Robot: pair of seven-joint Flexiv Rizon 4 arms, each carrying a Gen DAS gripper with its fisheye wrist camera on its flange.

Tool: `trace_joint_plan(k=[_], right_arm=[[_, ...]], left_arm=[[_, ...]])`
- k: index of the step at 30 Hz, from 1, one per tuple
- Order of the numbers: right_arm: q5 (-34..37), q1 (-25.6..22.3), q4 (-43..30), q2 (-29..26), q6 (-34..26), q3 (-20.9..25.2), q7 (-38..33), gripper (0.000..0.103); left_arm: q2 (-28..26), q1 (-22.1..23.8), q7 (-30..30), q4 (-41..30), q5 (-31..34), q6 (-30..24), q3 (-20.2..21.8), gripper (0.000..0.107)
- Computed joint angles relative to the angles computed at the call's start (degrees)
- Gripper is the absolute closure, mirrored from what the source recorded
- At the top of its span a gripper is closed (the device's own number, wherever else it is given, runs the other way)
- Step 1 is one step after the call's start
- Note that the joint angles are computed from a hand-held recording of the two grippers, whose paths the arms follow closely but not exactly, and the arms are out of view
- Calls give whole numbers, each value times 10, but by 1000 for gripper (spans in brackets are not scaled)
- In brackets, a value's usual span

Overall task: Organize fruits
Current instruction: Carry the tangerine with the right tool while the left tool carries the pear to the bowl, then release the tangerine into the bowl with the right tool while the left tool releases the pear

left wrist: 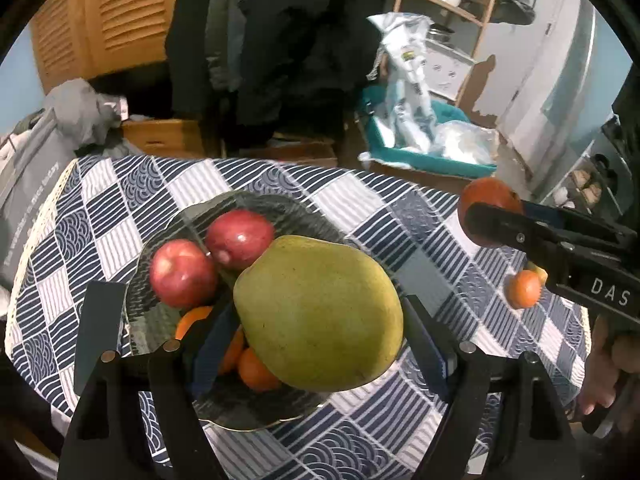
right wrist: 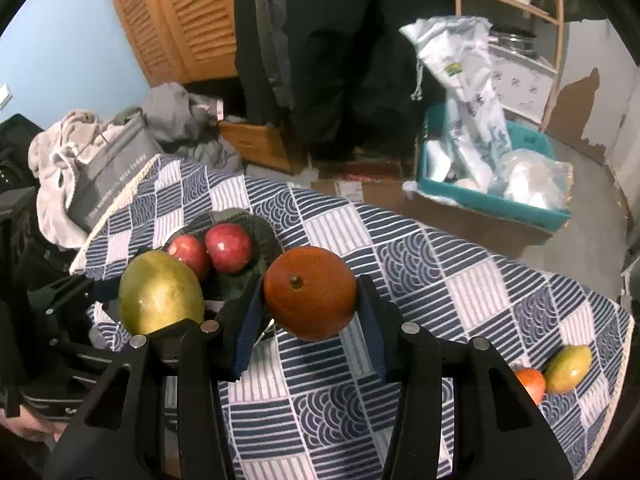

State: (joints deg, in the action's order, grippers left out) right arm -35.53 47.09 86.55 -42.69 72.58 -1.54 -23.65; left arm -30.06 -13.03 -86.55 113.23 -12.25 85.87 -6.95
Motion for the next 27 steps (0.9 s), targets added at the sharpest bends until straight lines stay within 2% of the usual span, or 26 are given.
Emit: trace_joint_plan(k=[4,10,24,27], right_arm=[[32,-20,-49,-38,-19,39,-42,57],[79,-26,-117,-84,-49,69,-105,57],[156,-13,-232,-155,-140,92,-209,57],[168,-11,-245,-163,-150,93,-220,57]], left_arm=[[-12,9,-1,1,-5,-4,0,24],[-23,21,-3,5,-12,-15,-1,24],[-46,15,-6,-3,-1,-42,16,24],[-48,30,-1,2,-9,-31,0,24]])
